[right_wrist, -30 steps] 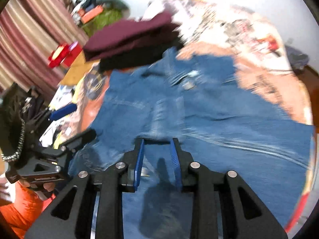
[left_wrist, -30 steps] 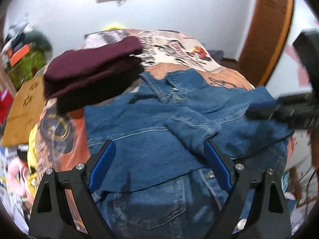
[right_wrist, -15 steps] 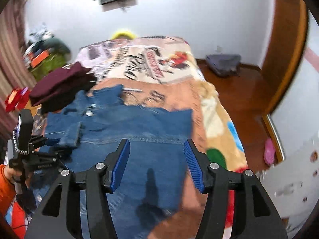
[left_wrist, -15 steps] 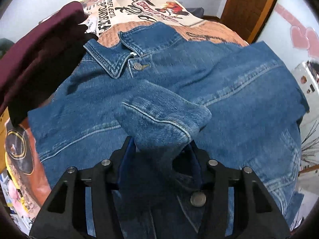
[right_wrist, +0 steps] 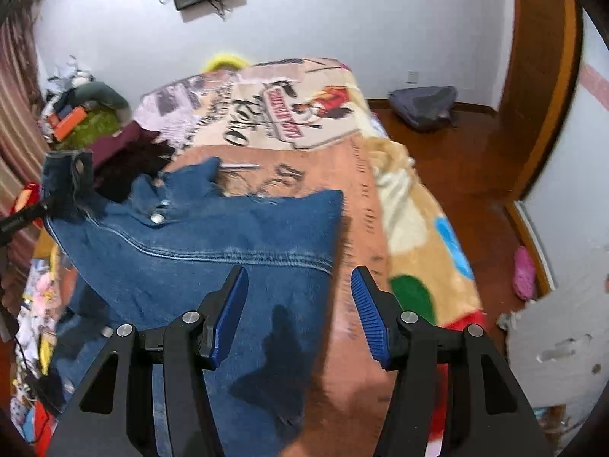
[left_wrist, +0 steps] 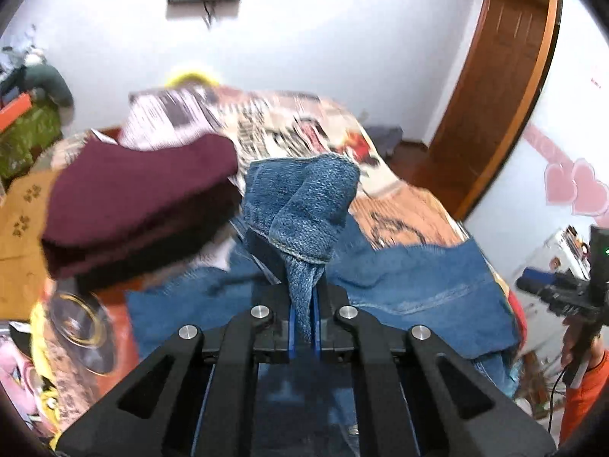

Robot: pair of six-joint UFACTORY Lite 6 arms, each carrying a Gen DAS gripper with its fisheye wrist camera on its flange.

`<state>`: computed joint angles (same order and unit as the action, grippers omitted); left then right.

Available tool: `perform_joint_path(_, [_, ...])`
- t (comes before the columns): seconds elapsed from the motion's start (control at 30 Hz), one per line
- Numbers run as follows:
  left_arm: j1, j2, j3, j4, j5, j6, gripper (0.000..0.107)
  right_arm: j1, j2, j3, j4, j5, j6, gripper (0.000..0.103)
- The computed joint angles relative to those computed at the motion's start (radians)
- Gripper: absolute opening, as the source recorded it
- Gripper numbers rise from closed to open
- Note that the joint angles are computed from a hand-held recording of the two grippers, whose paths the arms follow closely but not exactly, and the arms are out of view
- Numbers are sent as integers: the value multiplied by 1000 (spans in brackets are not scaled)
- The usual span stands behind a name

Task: Fold large clothes
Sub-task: 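Grasp the jacket sleeve cuff with the left gripper and fold it inward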

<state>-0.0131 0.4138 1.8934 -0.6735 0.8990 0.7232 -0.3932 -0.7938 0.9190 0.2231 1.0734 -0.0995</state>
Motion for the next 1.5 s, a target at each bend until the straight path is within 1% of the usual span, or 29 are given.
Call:
perform_joint_path(0.03, [16, -23, -27, -7, -21, 22, 5, 83, 12, -29, -48, -34, 80, 53])
perform_joint_path(0.1, [43, -56, -82, -14, -52, 63, 5, 179, 29, -86, -95, -71, 164, 53])
perform_joint_path(0.2, [89, -54, -142, 8, -56, 96, 6, 286, 52, -175, -151, -115, 264, 53])
perform_joint_path(0.23, [109, -44, -161, 22, -52, 103, 6, 304, 35, -197, -165, -134, 296, 53])
perform_joint_path(0.27, [122, -32, -168, 36, -50, 105, 7, 295, 8, -217, -157, -148, 302, 59])
perform_joint_path(0.33, [148, -27, -222, 55, -66, 124, 8, 221, -9, -224, -86, -131, 234, 68])
perform_joint_path(0.43, [199, -34, -318, 43, -77, 180, 13, 110, -17, -234, 40, -93, 122, 69])
perform_joint_path(0.47, [209, -30, -335, 35, -77, 196, 15, 95, -23, -237, 50, -84, 110, 69])
perform_joint_path(0.6, [235, -47, -439, 34, -101, 258, 18, 187, -17, -214, -26, -88, 209, 69])
perform_joint_path(0.63, [235, -57, -467, 45, -113, 272, 21, 228, -12, -204, -66, -89, 253, 69])
perform_joint_path(0.67, [225, -65, -498, 69, -144, 271, 32, 261, -8, -198, -98, -91, 290, 69])
perform_joint_path(0.7, [214, -77, -533, 104, -203, 258, 39, 291, -2, -191, -128, -94, 321, 69])
perform_joint_path(0.73, [200, -100, -591, 168, -294, 222, 51, 324, 0, -183, -161, -88, 352, 69])
perform_joint_path(0.77, [193, -103, -616, 221, -344, 183, 59, 336, -2, -180, -170, -85, 361, 69])
perform_joint_path(0.8, [208, -86, -621, 236, -352, 178, 64, 347, -11, -178, -176, -77, 365, 69])
perform_joint_path(0.83, [234, -63, -597, 209, -319, 199, 69, 346, -7, -175, -174, -79, 359, 69])
perform_joint_path(0.87, [270, -44, -573, 151, -272, 241, 70, 345, -12, -174, -172, -73, 355, 69])
perform_joint_path(0.9, [287, -32, -554, 135, -239, 247, 71, 342, -18, -173, -169, -67, 348, 69])
perform_joint_path(0.93, [312, -13, -515, 127, -183, 244, 73, 334, -24, -171, -164, -60, 337, 69])
perform_joint_path(1.03, [356, 25, -428, 99, -74, 249, 73, 272, -41, -165, -117, -45, 274, 69])
perform_joint_path(1.1, [370, 40, -401, 97, -48, 249, 74, 183, -39, -160, -43, -37, 179, 69])
perform_joint_path(1.17, [380, 111, -325, 97, 4, 227, 74, 120, -23, -158, 23, -38, 114, 69])
perform_joint_path(1.3, [405, 337, -100, 57, 180, 124, 74, -4, 26, -186, 167, -27, -28, 69])
perform_joint_path(1.37, [406, 411, -38, 19, 241, 91, 74, -51, 60, -212, 235, -25, -93, 69])
perform_joint_path(1.43, [409, 477, 20, -27, 294, 73, 75, -69, 61, -228, 272, -40, -125, 72])
perform_joint_path(1.5, [411, 507, 49, -64, 313, 74, 75, -66, 89, -210, 290, -43, -145, 72])
